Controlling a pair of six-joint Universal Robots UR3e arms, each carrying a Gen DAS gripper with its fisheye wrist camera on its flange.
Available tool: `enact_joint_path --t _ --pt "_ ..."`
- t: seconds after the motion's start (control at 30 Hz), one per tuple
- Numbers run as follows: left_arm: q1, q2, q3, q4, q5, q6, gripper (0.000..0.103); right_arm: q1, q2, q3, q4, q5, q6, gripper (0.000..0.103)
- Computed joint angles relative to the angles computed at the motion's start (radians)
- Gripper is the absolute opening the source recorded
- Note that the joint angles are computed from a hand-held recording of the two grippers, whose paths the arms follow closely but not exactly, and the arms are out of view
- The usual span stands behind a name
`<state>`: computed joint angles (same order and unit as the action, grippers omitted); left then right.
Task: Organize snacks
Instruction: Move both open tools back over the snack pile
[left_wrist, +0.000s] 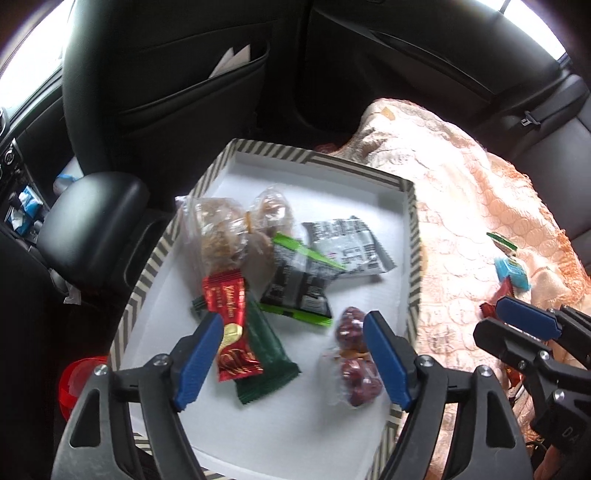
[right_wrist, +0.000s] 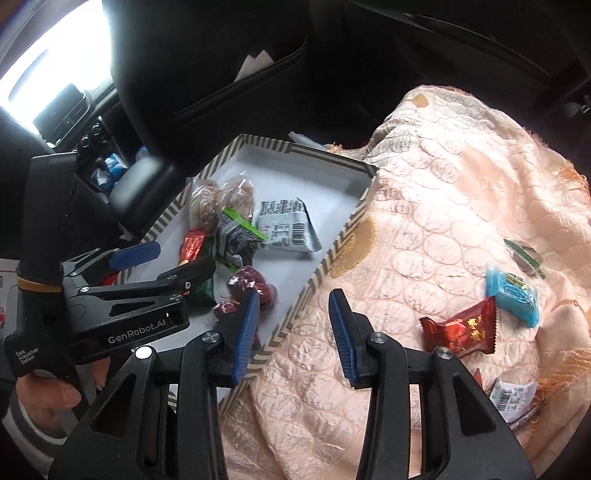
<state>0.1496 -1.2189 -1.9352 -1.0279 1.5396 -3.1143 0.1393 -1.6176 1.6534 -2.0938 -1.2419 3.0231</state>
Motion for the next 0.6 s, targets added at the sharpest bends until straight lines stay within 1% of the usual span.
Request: enact_joint_path --t 0.1,0.23,0.43,0.6 --pt "-0.060 -0.021 0.025 -0.003 0.015 -0.024 0.083 -0.064 -0.065 0.050 0.023 0.002 -0.032 0.039" --pt "-0.143 -0.065 0.067 -0.005 0.033 -0.059 0.085 -0.192 -0.177 0.115 0.090 0.028 -0.102 0.039" --pt "-0.282 -0.183 0.166 -0.022 0.051 -0.101 0.086 -0.484 -0.355 0.193 0.247 0.077 -0.254 0.039" --pt "-0.370 -0.281 0.256 -0.050 0.047 -0.137 0.087 -0.724 -0.445 0.211 0.402 0.143 -0.382 0.039"
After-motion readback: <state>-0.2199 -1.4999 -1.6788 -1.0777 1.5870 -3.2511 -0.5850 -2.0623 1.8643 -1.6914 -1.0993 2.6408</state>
